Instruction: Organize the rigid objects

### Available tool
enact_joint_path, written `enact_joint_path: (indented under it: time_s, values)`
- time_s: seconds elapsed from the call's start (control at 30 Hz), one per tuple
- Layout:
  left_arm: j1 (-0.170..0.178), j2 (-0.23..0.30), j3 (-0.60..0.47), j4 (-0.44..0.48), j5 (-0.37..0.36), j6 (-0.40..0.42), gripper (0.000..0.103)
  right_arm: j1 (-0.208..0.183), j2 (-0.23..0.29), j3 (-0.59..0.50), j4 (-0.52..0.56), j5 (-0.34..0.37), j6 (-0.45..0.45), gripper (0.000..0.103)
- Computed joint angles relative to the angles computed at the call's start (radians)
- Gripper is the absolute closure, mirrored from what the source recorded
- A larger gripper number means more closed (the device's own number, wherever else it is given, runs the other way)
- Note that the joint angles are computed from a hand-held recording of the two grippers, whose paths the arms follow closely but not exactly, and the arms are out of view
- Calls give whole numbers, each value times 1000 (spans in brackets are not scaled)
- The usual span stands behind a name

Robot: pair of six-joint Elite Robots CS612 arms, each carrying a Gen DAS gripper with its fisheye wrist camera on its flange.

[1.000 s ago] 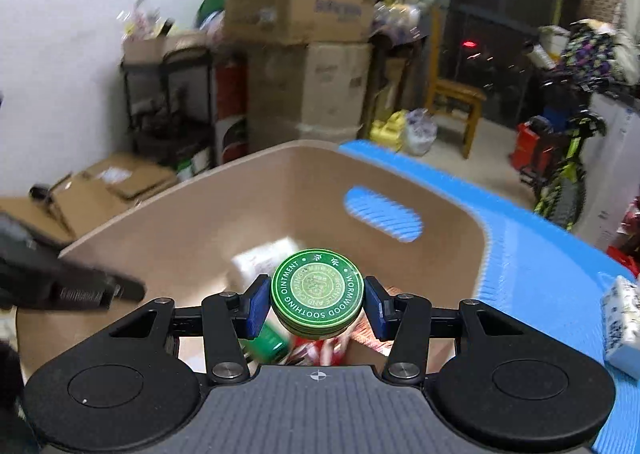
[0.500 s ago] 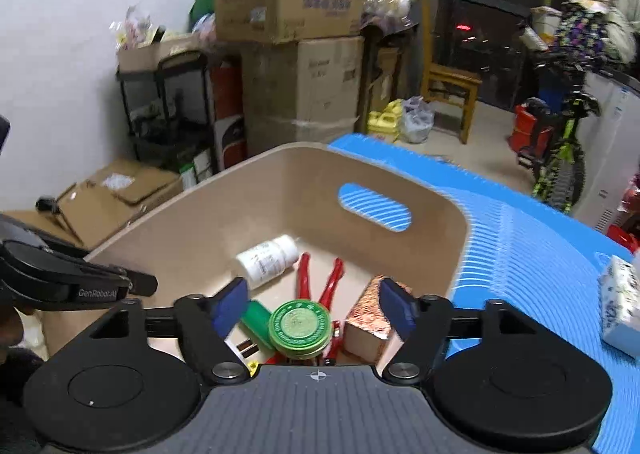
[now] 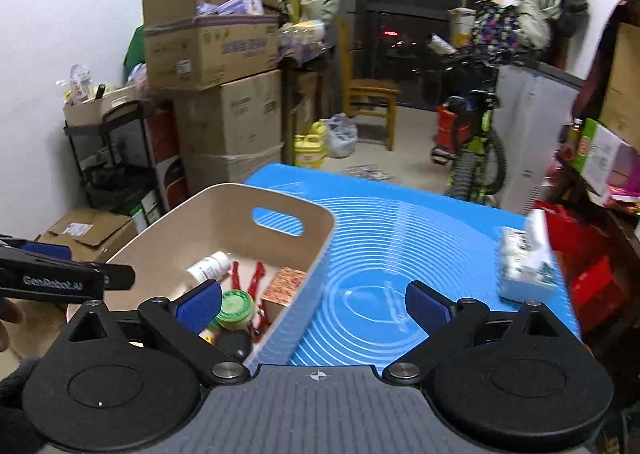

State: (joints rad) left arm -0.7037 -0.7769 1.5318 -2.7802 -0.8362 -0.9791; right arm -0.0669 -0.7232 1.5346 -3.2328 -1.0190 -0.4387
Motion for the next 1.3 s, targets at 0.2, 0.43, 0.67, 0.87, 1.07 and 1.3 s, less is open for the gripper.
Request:
enact_joint_path:
  time_s: [0.2,0.43,0.67,0.87,1.07,1.3]
  values:
    - [-44,-19,14,9,34,-21,15,-43,-51,92,-56,-8,2,3]
    - [-84,-30,24,42,46,-49,15,-89,-93,189,-112,-29,-10,3]
    - [-120,-25,24,76,54,-71,15,-131,-117,261,-148,-28,4,3]
    - [-140,-13,23,85,47,-82,15,-154,-120,306,-172,-59,2,3]
    - [-149,6,16,68,24,-71,15,-175,-114,330,-189,-71,41,3]
    - [-163,28,11,66,17,-31,15,-187,-94,353,-240,-65,54,3]
